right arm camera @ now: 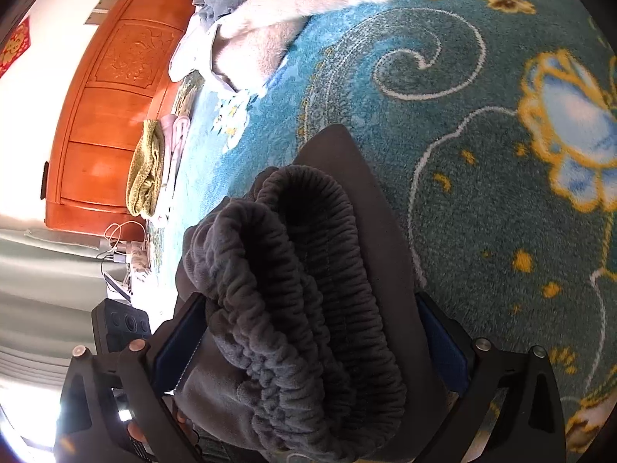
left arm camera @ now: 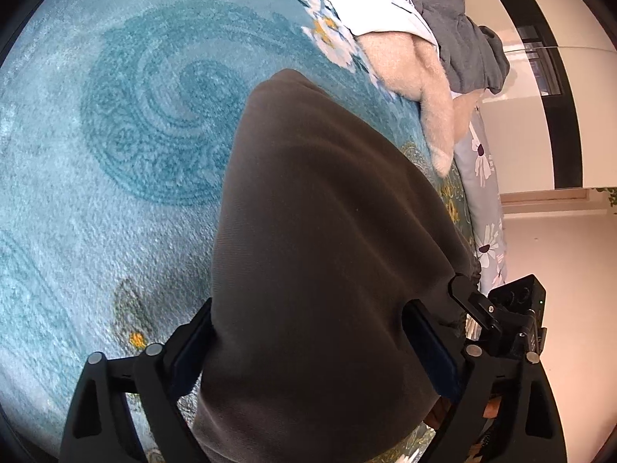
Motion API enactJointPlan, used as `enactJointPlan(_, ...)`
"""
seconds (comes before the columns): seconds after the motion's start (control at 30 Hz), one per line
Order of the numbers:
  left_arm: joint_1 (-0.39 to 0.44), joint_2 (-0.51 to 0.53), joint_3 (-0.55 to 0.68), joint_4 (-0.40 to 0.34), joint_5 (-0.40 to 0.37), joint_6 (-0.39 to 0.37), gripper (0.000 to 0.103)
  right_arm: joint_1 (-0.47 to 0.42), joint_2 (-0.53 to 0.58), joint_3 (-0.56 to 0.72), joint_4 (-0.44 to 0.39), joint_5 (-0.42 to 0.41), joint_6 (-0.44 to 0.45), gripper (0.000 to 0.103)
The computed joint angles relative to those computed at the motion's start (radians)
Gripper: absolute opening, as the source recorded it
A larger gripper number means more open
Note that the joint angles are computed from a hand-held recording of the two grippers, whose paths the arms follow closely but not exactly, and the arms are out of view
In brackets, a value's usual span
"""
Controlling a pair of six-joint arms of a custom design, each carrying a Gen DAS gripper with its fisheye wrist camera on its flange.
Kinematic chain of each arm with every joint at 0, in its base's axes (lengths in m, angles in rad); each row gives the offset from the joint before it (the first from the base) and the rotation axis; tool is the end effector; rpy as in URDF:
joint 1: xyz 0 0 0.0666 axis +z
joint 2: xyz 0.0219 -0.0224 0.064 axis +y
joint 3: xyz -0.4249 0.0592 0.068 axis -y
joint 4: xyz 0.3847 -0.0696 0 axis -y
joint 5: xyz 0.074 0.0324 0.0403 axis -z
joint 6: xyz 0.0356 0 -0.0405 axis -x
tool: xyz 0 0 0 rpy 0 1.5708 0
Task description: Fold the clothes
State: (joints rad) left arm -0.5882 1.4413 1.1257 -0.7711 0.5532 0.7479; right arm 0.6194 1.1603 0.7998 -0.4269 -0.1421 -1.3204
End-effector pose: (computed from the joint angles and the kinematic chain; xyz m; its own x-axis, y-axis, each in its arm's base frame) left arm 0.3625 -0.2648 0.3489 -0.9993 -0.0291 -0.0249 -0.0055 0.7535 -0.6575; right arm 0.2836 0.2079 0.3341 -0.7786 0.6227 -0.0776 0.3963 0.5838 0.7085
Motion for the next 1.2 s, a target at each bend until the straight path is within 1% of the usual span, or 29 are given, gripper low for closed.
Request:
enactJointPlan(0.07, -0.006, -0.006, 0.009, -0.026, -0.017, -0.008, 0.086, 0.004, -0.002, 0.006, -0.007, 0.005, -0.011, 0.093)
enactJointPlan(0.1, -0.006, -0.011, 0.011, -0.035, -0.021, -0.006, 0.085, 0.005, -0.003, 0.01, -0.013, 0.006, -0.015, 0.089)
enactJointPlan(0.2, -0.008, -0.027, 0.015, -0.054, -0.035, 0.001, 0.08, 0.009, -0.01, 0.02, -0.032, 0.011, -0.014, 0.082)
enactJointPlan(0.3, -0.016, -0.044, 0.021, -0.063, -0.056, -0.001, 0.078, 0.011, -0.007, 0.038, -0.048, 0.014, -0.012, 0.078)
enactJointPlan(0.43, -0.014, -0.075, 0.021, -0.069, -0.067, 0.002, 0.077, 0.011, -0.014, 0.059, -0.072, 0.011, -0.013, 0.074)
enactJointPlan(0.5, -0.01, -0.083, 0.024, -0.071, -0.073, 0.007, 0.076, 0.01, 0.006, 0.084, -0.072, 0.003, -0.016, 0.072)
enactJointPlan(0.57, -0.002, -0.101, 0.018, -0.069, -0.076, 0.02, 0.076, 0.012, 0.015, 0.105, -0.081, -0.001, -0.001, 0.069)
enactJointPlan(0.67, 0.015, -0.123, 0.012, -0.058, -0.085, 0.025, 0.076, 0.018, 0.026, 0.133, -0.086, -0.006, 0.021, 0.067)
enactJointPlan(0.9, 0.066, -0.193, 0.002, -0.055, -0.132, 0.03, 0.076, 0.02, 0.104, 0.23, -0.083, -0.043, 0.099, 0.066)
enactJointPlan(1.13, 0.146, -0.253, 0.009, -0.049, -0.166, 0.034, 0.076, 0.008, 0.226, 0.397, -0.113, -0.106, 0.238, 0.066)
enactJointPlan(1.2, 0.174, -0.247, 0.023, -0.04, -0.17, 0.031, 0.076, 0.002, 0.271, 0.462, -0.132, -0.128, 0.286, 0.066)
